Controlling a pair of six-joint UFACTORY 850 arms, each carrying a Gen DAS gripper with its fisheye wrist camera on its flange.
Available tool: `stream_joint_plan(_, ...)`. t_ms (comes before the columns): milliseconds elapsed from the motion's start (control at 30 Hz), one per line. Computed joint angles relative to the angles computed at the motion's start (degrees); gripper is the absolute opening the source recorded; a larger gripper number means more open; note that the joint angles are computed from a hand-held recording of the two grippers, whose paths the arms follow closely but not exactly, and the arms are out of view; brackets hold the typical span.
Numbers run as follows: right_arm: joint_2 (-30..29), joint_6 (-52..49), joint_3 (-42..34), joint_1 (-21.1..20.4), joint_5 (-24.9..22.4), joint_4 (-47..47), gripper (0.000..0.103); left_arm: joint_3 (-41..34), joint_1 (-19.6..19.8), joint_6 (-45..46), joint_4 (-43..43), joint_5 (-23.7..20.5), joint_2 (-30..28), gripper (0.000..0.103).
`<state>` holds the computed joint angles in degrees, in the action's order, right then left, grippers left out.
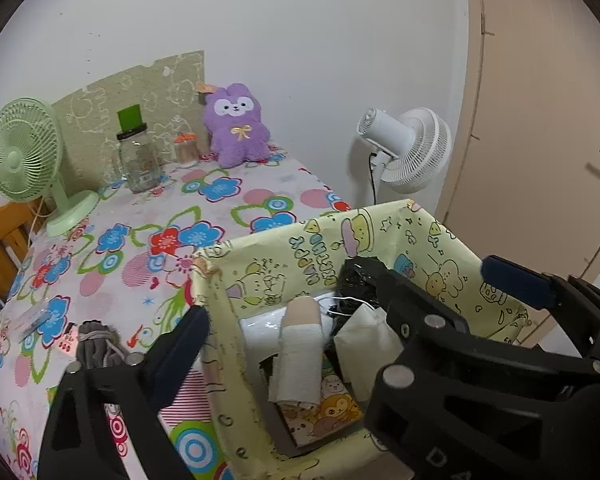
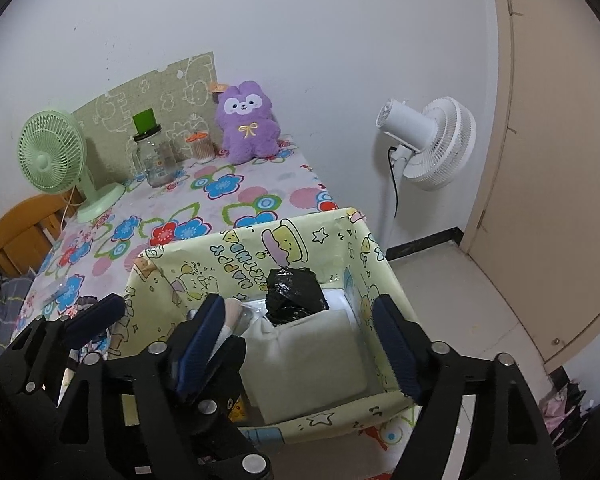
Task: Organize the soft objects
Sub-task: 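Lower the rolled cloth into the box with the left tool while the right tool releases the towel, then withdraw both open tools from the box back over the bed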
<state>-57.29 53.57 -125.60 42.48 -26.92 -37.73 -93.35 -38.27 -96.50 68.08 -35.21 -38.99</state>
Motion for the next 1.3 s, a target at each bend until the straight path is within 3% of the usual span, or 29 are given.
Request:
stream_joint_plan(400,2.3,6.0,2.5,1.6,0.6,-5.9,0.093,4.6,-0.6,-4.6,4.0,-1.9,3.9,0.103)
stream_joint_plan(1000,4.9,16.3,5.3,4.8,1.3,-18.7,0.093,13.0,-1.4,-13.6,12.3,-4.8,10.8,0.103)
stream_joint_plan(1133,5.7,22.9,6.5,5.7,1.0,-25.0,0.093,14.8,-1.5,-15.8,14.3,-5.5,12.3,0.103)
stream_joint_plan(1300,5.8,21.4,5.8,6.7,0.3,-24.6,0.093,17.2,-1.8,-17.8,15.8,-6.6,14.4,0.103)
